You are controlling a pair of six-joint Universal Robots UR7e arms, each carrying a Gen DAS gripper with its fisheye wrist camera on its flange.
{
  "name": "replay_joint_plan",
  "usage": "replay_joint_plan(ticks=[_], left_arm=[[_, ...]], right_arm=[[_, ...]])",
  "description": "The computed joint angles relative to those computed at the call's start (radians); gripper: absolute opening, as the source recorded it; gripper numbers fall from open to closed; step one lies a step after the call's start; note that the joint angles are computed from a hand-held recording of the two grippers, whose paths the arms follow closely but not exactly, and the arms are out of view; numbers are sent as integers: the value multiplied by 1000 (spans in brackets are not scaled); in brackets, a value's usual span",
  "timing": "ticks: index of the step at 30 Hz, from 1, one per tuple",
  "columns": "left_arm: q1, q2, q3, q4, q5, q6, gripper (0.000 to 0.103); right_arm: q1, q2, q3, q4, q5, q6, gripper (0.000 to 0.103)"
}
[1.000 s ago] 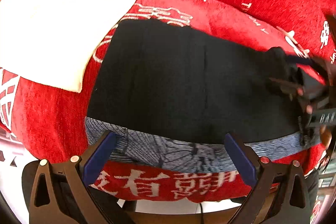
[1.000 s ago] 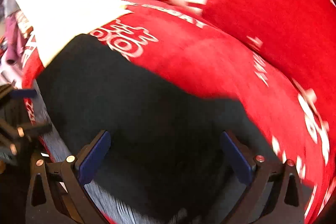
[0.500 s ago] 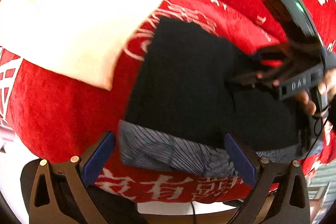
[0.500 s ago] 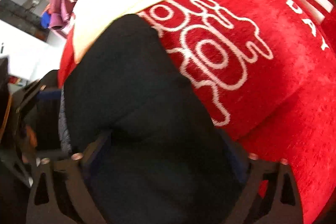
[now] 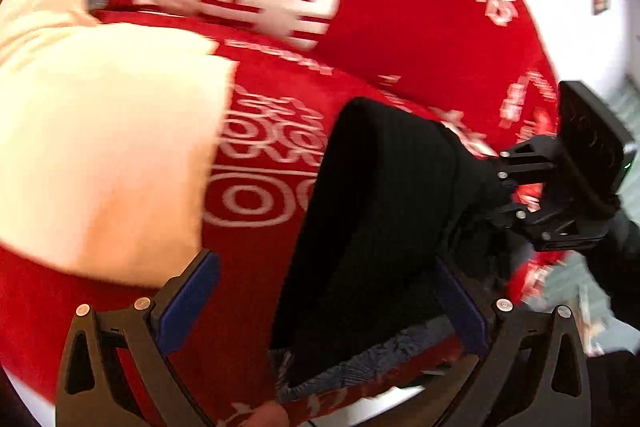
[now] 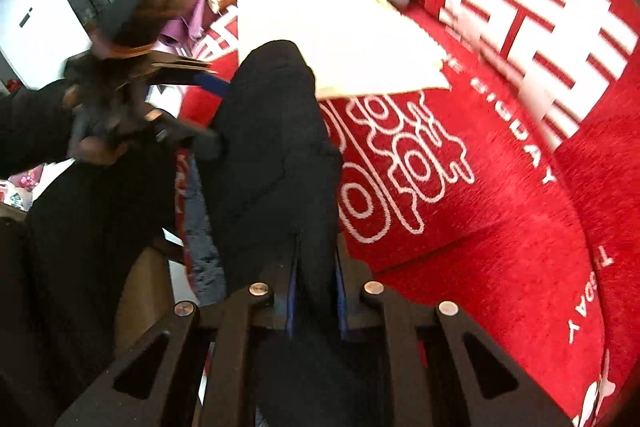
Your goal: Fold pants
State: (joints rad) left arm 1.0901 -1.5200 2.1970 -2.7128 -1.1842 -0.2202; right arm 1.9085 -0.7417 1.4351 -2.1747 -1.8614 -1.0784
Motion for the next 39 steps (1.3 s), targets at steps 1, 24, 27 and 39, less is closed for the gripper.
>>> replay_joint_plan(ticks=[1,24,27,39], left_arm=[[22,9,-11,-2,-52,37,103],[-48,236,-229,443,19,-34,31],[-66,244,-251,495,47,-81,30],[-153,230,-310,646,100,-191,30]], right_arm=[[1,-11,14,-9,0,-2,16],[-14,105,22,-554,-499,-10,47],[-27,143,55,-700,-586,-115,47],[-41,-95,359,-572,-434,-273,80]])
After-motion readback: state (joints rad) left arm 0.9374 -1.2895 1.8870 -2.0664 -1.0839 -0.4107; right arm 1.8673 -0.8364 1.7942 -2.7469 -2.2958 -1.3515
